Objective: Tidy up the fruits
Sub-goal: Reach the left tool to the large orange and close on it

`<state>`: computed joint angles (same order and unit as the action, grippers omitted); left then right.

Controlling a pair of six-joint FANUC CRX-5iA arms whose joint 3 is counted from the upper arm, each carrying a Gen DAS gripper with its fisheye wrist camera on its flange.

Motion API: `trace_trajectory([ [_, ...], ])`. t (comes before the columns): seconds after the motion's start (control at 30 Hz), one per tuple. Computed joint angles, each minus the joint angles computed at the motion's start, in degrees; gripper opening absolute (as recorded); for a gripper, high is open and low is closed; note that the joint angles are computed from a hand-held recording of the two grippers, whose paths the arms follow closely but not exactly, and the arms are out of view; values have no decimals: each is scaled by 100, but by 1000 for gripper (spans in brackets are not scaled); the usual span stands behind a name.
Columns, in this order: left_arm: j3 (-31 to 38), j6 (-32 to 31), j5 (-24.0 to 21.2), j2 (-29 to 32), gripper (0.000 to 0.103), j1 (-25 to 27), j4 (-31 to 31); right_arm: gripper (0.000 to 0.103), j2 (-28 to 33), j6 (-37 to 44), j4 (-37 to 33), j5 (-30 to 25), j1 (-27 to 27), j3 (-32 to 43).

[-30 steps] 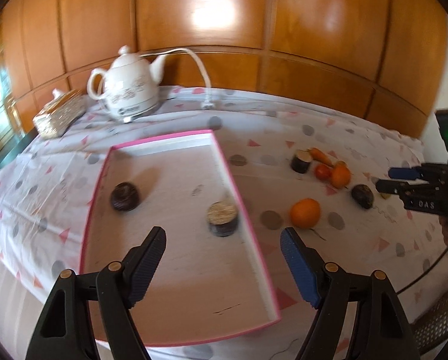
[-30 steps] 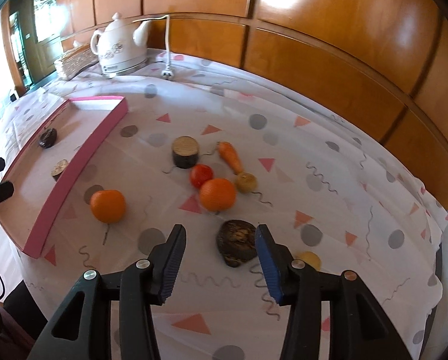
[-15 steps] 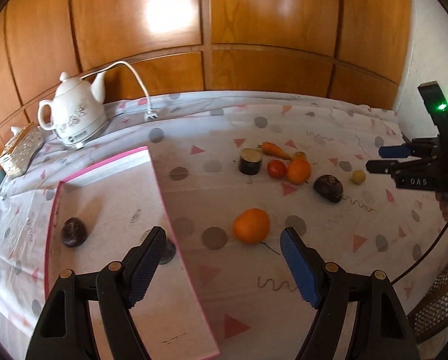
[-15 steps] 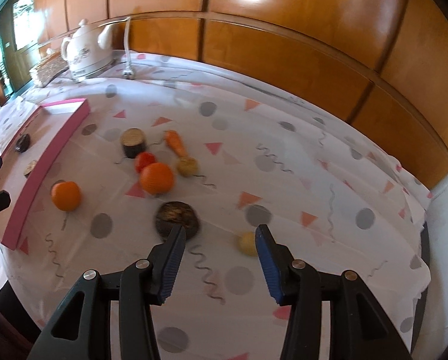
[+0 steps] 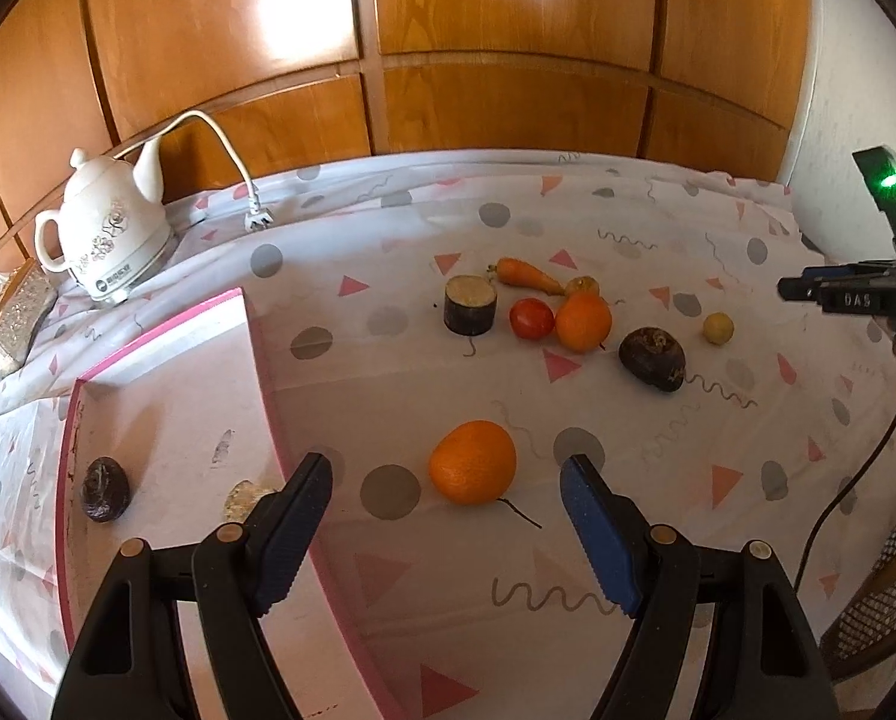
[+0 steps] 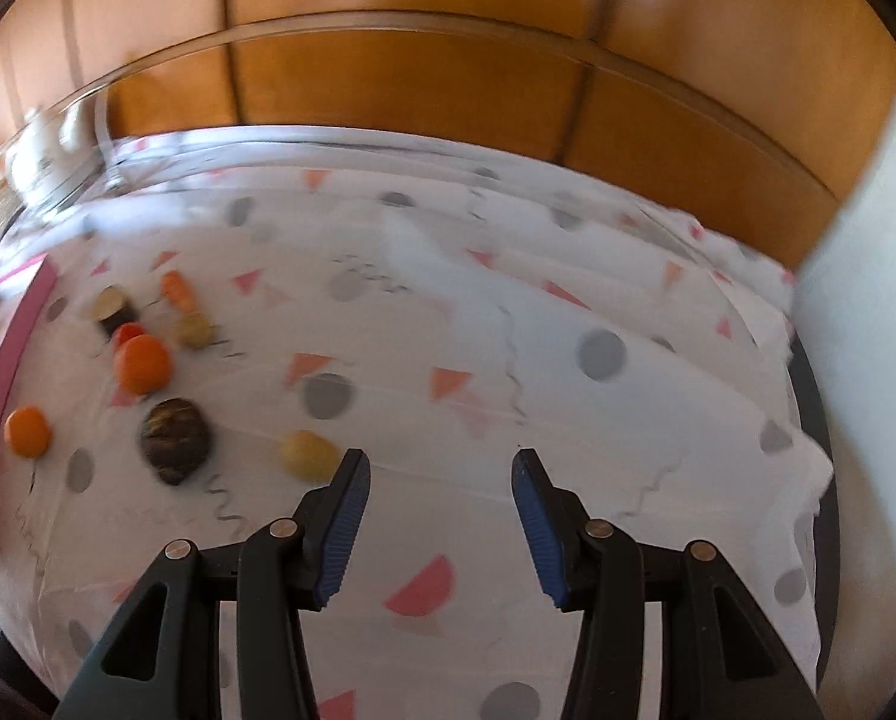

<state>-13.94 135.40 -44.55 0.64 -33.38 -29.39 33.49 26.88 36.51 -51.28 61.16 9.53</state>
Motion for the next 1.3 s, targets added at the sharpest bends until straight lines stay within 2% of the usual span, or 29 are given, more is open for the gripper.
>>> trace_trajectory([
  [0.2, 79, -306, 32, 209, 79, 112, 200, 50, -73, -695, -239, -390, -183, -29],
  [0.33, 182, -567, 44, 406, 77, 188, 311, 50, -255, -1680, -137, -670, -322, -272],
  [0.53, 266, -957, 50, 657, 72, 359, 564, 50, -777, -3434, 52, -779, -514, -960],
  [0.7, 326, -1340, 54, 881, 59, 484, 841, 50, -1172, -4686, 235, -809, -623, -1502],
  [0.77, 237, -1564, 181, 909, 48, 583, 1115, 50, -1352, -5177, 334, -779, -649, -1761],
  [0.87, 240, -1622, 237, 923, 41, 573, 1161, 50, -1431, -5495, 373, -686, -699, -1883],
  [1.07, 249, -1221, 313, 910, 38, 479, 921, 50, -1382, -5398, 288, -651, -766, -1827],
  [1.3, -206, -749, 893, 353, 38, 537, 1031, 50, -1373, -5318, 286, -583, -765, -1841],
])
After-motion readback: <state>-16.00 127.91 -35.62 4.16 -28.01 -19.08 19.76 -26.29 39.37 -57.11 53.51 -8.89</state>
